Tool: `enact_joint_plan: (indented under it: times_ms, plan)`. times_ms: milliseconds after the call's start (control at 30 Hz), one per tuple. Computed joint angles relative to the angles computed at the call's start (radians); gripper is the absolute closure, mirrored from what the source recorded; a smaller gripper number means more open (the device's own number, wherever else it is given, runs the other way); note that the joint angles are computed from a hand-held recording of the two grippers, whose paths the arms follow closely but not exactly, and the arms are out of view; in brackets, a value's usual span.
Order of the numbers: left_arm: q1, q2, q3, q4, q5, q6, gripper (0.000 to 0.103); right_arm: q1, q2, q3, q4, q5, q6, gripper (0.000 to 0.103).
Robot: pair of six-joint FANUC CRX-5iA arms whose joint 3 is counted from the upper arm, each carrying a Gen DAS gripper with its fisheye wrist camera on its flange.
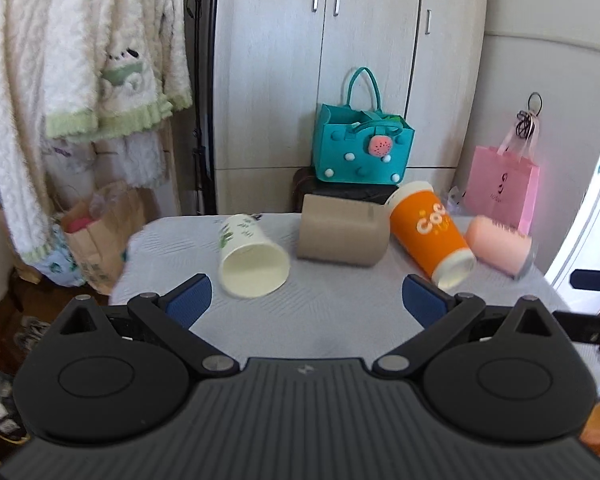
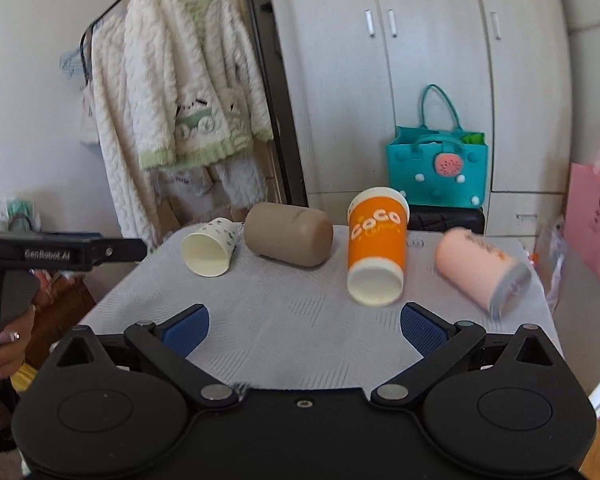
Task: Flip cup upright
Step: 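Move the right gripper to the lying orange COCO cup and grasp its body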
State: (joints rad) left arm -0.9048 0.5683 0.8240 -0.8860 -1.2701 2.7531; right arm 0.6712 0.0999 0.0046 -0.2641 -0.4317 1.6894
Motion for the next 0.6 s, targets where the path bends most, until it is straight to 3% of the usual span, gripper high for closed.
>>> enact_joint_plan:
  times_ms: [133, 233, 467, 600]
  plan:
    - [0.062, 0.023, 0.01, 0.056, 0.081, 0.005, 0.0, -0.017, 0.093, 0.138, 0.022, -0.093, 0.049, 0.0]
    - [0.116, 0.023, -0.013, 0.133, 0.196, -0.017, 0.0, -0.032, 0.181, 0.267, 0.051, -0.195, 0.039, 0.0]
    - [0.198, 0.15, 0.168, 0.343, 0.219, -0.234, 0.0, -0.071, 0.402, 0.605, 0.024, -0.491, 0.063, 0.0]
    - [0.208, 0.191, 0.221, 0.377, 0.207, -0.271, 0.0, -0.081, 0.51, 0.762, 0.03, -0.592, 0.046, 0.0]
